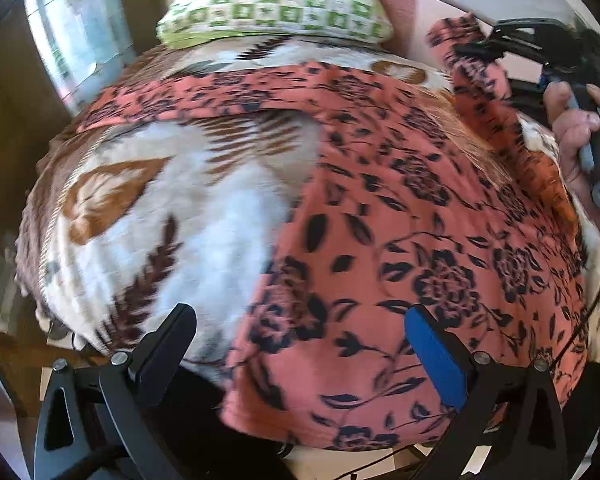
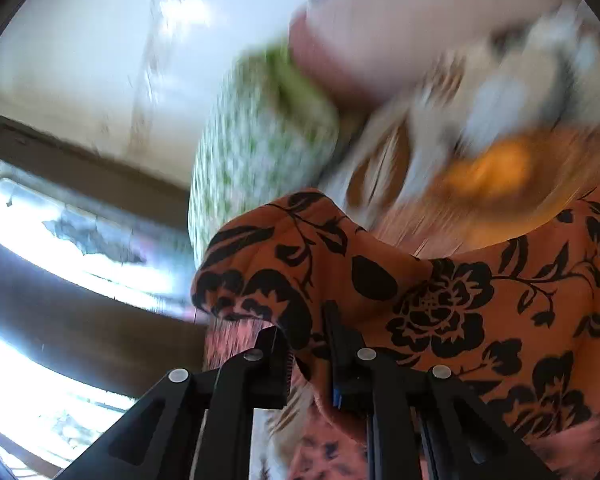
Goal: Fold small clothes
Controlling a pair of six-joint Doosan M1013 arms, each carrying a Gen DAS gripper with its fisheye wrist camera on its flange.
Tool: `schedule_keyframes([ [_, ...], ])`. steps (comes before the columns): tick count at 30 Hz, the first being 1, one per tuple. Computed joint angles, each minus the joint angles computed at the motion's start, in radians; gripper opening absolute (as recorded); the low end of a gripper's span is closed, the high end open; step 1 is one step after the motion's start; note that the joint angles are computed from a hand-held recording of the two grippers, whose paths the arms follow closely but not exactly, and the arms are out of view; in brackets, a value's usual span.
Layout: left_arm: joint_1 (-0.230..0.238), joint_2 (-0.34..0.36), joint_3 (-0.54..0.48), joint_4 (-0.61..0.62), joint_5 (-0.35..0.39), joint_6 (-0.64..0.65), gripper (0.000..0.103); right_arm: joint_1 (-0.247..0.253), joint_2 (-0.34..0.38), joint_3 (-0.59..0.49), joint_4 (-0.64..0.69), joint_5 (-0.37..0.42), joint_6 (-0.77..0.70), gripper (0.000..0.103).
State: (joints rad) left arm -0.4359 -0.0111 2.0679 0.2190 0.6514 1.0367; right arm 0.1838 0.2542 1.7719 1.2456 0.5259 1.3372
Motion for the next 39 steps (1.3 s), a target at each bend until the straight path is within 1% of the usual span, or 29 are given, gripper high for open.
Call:
schedule_keyframes([
  [1, 0.006, -0.001, 0.002, 0.008, 0.002, -0.012, 0.103, 0.007, 0.019, -0.017, 0.007, 0.039, -0.006, 0.016],
  [2, 0.010, 0.000, 0.002, 0.012, 0.005, -0.017, 0.103, 0.016, 0.037, -0.041, -0.016, 0.094, -0.006, 0.017],
  [4, 0.014, 0.010, -0.003, 0.012, 0.014, -0.021, 0.103, 0.035, 0.044, -0.067, -0.103, 0.140, 0.005, 0.017],
  [5, 0.012, 0.015, -0.007, 0.016, 0.016, -0.025, 0.103, 0.038, 0.039, -0.067, -0.137, 0.151, -0.010, 0.017],
  [7, 0.003, 0.022, -0.013, 0.032, 0.015, -0.033, 0.103, 0.023, 0.021, -0.045, -0.146, 0.146, -0.055, 0.018],
  [9, -0.016, 0.033, -0.022, 0.061, 0.019, -0.041, 0.103, -0.013, -0.007, -0.008, -0.103, 0.133, -0.113, 0.019],
  [10, -0.023, 0.040, -0.027, 0.071, 0.022, -0.042, 0.103, -0.031, -0.023, 0.012, -0.078, 0.133, -0.142, 0.024],
  [11, -0.031, 0.049, -0.036, 0.081, 0.027, -0.044, 0.103, -0.058, -0.036, 0.027, -0.039, 0.143, -0.187, 0.030],
  [12, -0.037, 0.052, -0.040, 0.086, 0.031, -0.047, 0.103, -0.080, -0.039, 0.042, 0.010, 0.154, -0.239, 0.055],
  [13, -0.043, 0.061, -0.049, 0.086, 0.035, -0.046, 0.103, -0.098, -0.049, 0.058, 0.058, 0.159, -0.280, 0.085],
  [14, -0.050, 0.067, -0.059, 0.082, 0.038, -0.042, 0.103, -0.110, -0.068, 0.078, 0.117, 0.136, -0.307, 0.091],
  [15, -0.056, 0.070, -0.065, 0.082, 0.039, -0.044, 0.103, -0.120, -0.091, 0.107, 0.217, 0.109, -0.365, 0.092],
  [16, -0.062, 0.070, -0.069, 0.087, 0.037, -0.049, 0.103, -0.129, -0.095, 0.115, 0.290, 0.121, -0.415, 0.092],
  [17, -0.070, 0.069, -0.073, 0.097, 0.035, -0.056, 0.103, -0.141, -0.087, 0.108, 0.327, 0.170, -0.440, 0.092],
  [18, -0.076, 0.068, -0.077, 0.109, 0.036, -0.059, 0.103, -0.148, -0.084, 0.104, 0.343, 0.202, -0.454, 0.092],
  [19, -0.082, 0.069, -0.082, 0.124, 0.041, -0.064, 0.103, -0.152, -0.085, 0.101, 0.347, 0.217, -0.471, 0.092],
  [21, -0.087, 0.076, -0.093, 0.145, 0.054, -0.069, 0.103, -0.152, -0.092, 0.106, 0.319, 0.201, -0.477, 0.092],
  [23, -0.090, 0.087, -0.116, 0.140, 0.059, -0.061, 0.103, -0.173, -0.102, 0.135, 0.336, 0.206, -0.490, 0.092],
  [24, -0.094, 0.092, -0.128, 0.135, 0.056, -0.056, 0.103, -0.193, -0.115, 0.168, 0.353, 0.204, -0.484, 0.092],
  [26, -0.117, 0.104, -0.154, 0.158, 0.041, -0.066, 0.103, -0.234, -0.128, 0.231, 0.397, 0.198, -0.475, 0.092],
  [27, -0.140, 0.117, -0.173, 0.188, 0.036, -0.078, 0.103, -0.253, -0.132, 0.258, 0.413, 0.202, -0.477, 0.092],
  [30, -0.197, 0.163, -0.219, 0.227, 0.014, -0.075, 0.103, -0.322, -0.156, 0.346, 0.441, 0.225, -0.470, 0.092],
  [31, -0.213, 0.184, -0.238, 0.242, 0.025, -0.078, 0.103, -0.346, -0.160, 0.376, 0.464, 0.241, -0.483, 0.092],
  [32, -0.232, 0.210, -0.263, 0.267, 0.050, -0.096, 0.103, -0.363, -0.163, 0.395, 0.478, 0.256, -0.490, 0.092],
  [33, -0.254, 0.241, -0.292, 0.317, 0.071, -0.145, 0.103, -0.379, -0.165, 0.416, 0.497, 0.270, -0.507, 0.092],
  [35, -0.286, 0.289, -0.331, 0.456, 0.100, -0.283, 0.103, -0.402, -0.166, 0.440, 0.520, 0.282, -0.526, 0.092],
  [36, -0.296, 0.314, -0.351, 0.512, 0.128, -0.335, 0.103, -0.409, -0.165, 0.441, 0.524, 0.287, -0.516, 0.092],
  [37, -0.301, 0.334, -0.368, 0.549, 0.150, -0.366, 0.103, -0.414, -0.157, 0.436, 0.539, 0.307, -0.514, 0.092],
  [39, -0.308, 0.372, -0.392, 0.659, 0.215, -0.457, 0.103, -0.417, -0.147, 0.419, 0.539, 0.352, -0.526, 0.092],
])
